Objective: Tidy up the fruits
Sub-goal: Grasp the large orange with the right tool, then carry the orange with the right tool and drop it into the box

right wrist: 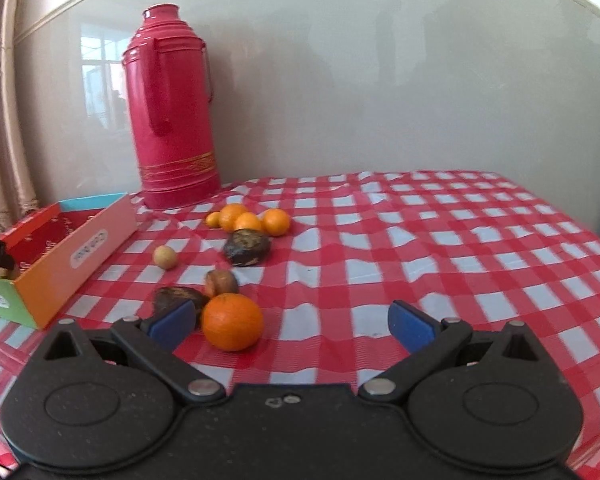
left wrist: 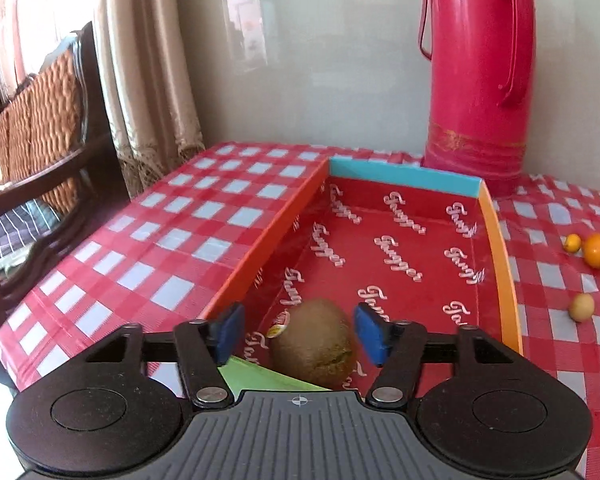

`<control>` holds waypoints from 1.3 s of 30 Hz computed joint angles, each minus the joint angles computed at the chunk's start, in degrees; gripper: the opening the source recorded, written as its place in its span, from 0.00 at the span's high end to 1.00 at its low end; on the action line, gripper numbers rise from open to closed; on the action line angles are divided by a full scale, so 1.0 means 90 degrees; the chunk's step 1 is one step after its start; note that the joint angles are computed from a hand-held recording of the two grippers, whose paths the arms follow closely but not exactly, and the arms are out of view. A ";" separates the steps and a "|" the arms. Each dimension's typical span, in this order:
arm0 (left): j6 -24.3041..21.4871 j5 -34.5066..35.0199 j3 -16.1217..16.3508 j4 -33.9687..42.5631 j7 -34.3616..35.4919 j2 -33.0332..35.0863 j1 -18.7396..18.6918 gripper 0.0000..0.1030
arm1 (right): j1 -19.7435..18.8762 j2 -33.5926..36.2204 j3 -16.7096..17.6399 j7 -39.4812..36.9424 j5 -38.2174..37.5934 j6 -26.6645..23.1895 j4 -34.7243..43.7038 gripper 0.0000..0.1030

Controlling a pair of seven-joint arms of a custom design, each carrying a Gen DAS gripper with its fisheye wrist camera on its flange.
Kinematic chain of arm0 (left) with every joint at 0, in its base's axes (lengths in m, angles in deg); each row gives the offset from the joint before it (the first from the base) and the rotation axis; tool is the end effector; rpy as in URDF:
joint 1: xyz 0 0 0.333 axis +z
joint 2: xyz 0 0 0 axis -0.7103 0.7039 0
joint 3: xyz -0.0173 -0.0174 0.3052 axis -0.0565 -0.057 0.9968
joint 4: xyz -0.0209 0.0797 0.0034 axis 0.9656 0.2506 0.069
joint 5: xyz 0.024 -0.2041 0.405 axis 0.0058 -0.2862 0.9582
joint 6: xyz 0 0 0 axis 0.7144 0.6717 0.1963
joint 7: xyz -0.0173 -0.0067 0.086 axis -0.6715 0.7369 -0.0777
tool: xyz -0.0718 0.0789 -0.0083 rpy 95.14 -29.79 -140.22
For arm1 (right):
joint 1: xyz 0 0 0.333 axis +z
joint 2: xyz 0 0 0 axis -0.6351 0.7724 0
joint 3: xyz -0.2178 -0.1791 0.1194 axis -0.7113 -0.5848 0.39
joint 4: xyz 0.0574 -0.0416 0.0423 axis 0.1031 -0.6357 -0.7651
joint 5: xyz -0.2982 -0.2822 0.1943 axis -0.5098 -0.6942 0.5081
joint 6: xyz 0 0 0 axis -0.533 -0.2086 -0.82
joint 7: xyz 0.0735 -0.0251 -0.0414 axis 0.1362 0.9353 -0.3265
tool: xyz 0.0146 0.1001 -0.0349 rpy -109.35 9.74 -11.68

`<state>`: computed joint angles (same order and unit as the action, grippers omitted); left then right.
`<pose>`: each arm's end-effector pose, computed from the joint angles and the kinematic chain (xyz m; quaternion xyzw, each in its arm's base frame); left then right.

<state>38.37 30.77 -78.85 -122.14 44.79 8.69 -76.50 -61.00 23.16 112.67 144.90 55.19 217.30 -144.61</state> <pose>0.4575 -0.4616 0.4626 -0.7256 0.5165 -0.2064 0.4050 0.3928 0.2329 0.4187 -0.5938 0.5964 -0.3496 0.4116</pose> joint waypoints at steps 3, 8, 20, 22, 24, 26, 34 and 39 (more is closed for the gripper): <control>0.0147 0.0387 -0.0045 -0.0317 -0.0371 -0.0283 -0.0033 0.33 | 0.0037 0.0231 -0.0082 -0.0087 0.0002 0.0121 0.0057 0.05; -0.0004 0.1246 -0.0313 -0.1011 -0.1277 -0.0811 -0.0020 0.07 | -0.0408 0.0051 0.0411 -0.0015 0.0092 0.0030 0.0237 0.05; 0.0020 0.1051 -0.0779 -0.2426 -0.2041 -0.2181 0.0264 0.00 | -0.0880 0.0771 0.0696 0.0112 -0.0499 -0.0312 0.0887 0.40; -0.0132 0.0928 -0.0878 -0.2553 -0.2139 -0.2282 0.0296 0.00 | -0.1024 0.0813 0.0814 0.0199 -0.0595 -0.0443 0.0983 0.57; -0.0319 0.0818 -0.0967 -0.2647 -0.2145 -0.2332 0.0300 0.00 | -0.1004 0.1032 0.0735 0.0283 -0.0731 -0.0517 0.1048 0.63; -0.0479 0.0878 -0.1056 -0.2733 -0.2287 -0.2407 0.0302 0.00 | -0.1039 0.1029 0.0768 0.0399 -0.0799 -0.0381 0.1020 0.66; -0.1175 0.0695 -0.1195 -0.2893 -0.2966 -0.2555 0.0243 0.00 | -0.1202 0.0703 0.1129 0.0473 -0.0568 0.0670 0.0991 0.67; -0.1156 0.0262 -0.1101 -0.3185 -0.3561 -0.2905 0.0202 0.00 | -0.1565 0.1749 0.1557 -0.0458 -0.0956 0.1576 0.1659 0.67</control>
<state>27.96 33.13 -88.76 -150.80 12.75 -17.45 -74.68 -75.08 38.90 126.68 140.77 46.58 231.49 -129.68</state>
